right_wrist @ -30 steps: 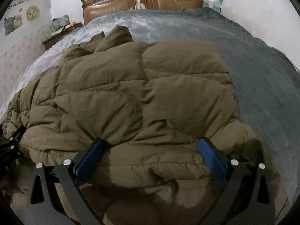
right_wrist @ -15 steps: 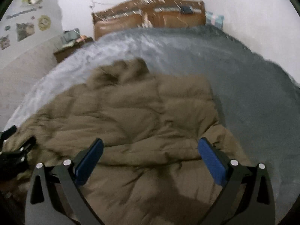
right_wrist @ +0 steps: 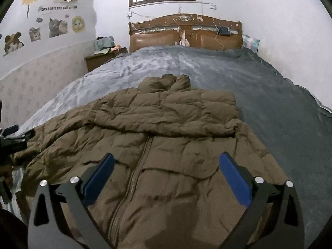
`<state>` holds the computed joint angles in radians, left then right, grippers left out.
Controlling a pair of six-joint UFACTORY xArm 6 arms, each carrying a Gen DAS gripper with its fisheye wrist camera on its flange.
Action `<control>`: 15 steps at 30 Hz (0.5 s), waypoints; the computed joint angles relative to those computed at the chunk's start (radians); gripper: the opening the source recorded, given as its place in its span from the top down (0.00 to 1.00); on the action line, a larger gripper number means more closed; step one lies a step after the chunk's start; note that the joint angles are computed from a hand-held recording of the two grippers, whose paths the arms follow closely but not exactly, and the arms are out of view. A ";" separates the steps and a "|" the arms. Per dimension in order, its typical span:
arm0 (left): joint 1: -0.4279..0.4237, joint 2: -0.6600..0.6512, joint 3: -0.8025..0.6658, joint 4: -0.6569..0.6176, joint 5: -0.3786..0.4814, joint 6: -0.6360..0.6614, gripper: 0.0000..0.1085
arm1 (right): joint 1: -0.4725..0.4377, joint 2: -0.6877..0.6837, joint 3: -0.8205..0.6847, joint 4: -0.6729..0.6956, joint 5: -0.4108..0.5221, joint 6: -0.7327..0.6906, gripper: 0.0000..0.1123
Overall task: Fold large clothes
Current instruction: 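Grasp a sleeve with the left gripper, fold it across the body, release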
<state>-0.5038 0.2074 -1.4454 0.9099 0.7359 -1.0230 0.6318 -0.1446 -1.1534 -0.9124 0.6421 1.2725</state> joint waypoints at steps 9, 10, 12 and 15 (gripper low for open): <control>0.123 -0.154 0.241 -0.133 -0.016 -0.060 0.14 | 0.004 -0.052 0.052 0.011 -0.003 0.059 0.10; 0.135 -0.139 0.231 -0.153 -0.016 -0.047 0.19 | 0.002 -0.053 0.055 0.013 -0.002 0.059 0.10; 0.158 -0.101 0.207 -0.229 -0.038 0.006 0.35 | -0.002 -0.052 0.059 0.028 -0.001 0.054 0.10; 0.180 -0.033 0.171 -0.324 -0.059 0.099 0.56 | -0.009 -0.059 0.071 0.047 -0.010 0.050 0.10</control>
